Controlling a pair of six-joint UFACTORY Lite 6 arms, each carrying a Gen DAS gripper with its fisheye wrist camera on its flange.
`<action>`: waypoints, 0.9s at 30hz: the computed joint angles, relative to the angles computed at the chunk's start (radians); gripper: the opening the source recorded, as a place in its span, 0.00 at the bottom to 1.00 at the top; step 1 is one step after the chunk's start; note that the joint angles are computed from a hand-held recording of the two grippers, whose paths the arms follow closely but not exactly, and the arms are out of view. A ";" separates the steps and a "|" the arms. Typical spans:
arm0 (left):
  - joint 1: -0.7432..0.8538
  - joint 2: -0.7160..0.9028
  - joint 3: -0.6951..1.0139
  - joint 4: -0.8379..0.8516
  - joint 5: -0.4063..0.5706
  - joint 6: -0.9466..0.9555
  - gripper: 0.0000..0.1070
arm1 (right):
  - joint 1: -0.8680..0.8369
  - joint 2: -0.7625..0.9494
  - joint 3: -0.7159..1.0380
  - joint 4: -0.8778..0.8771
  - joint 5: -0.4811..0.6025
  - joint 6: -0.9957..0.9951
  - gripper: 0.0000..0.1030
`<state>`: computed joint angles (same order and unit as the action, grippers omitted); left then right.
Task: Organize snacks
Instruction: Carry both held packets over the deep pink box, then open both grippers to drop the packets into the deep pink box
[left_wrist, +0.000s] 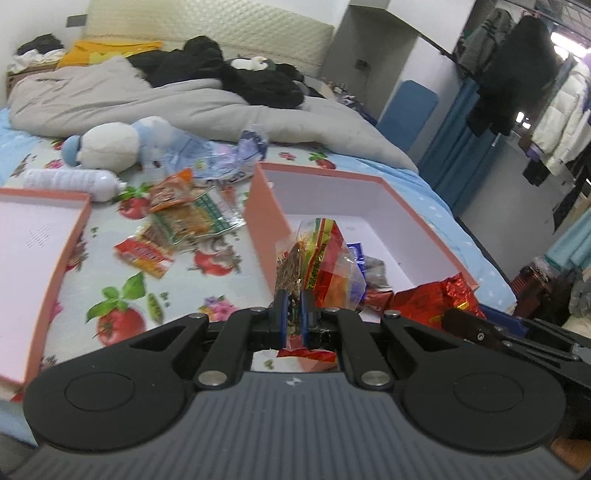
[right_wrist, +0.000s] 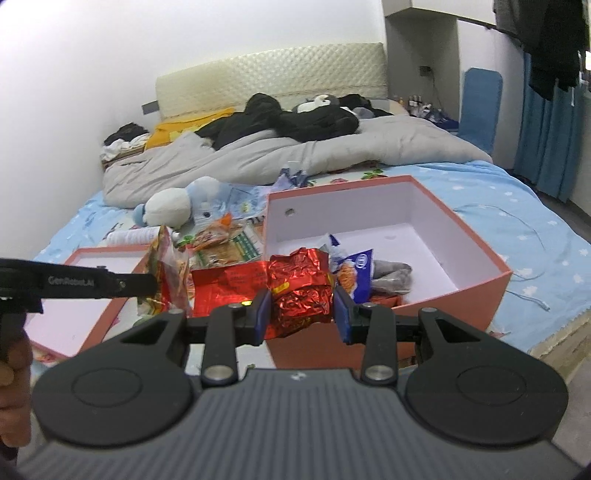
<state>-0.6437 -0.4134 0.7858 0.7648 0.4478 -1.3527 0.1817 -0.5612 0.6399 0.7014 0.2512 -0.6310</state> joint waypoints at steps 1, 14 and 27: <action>0.005 0.024 0.017 0.006 -0.013 0.004 0.07 | -0.018 0.010 0.003 0.036 0.002 -0.040 0.38; 0.138 0.564 0.505 -0.295 -0.186 0.439 0.07 | -0.218 0.389 0.217 0.797 -0.001 -0.842 0.38; 0.218 1.111 1.187 -0.728 -0.014 0.963 0.08 | -0.266 0.807 0.538 0.919 0.042 -0.973 0.39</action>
<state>-0.4256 0.6975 1.9726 0.0365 0.4335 -0.3898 -0.0846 0.2460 1.1780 1.6203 0.2936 -1.6045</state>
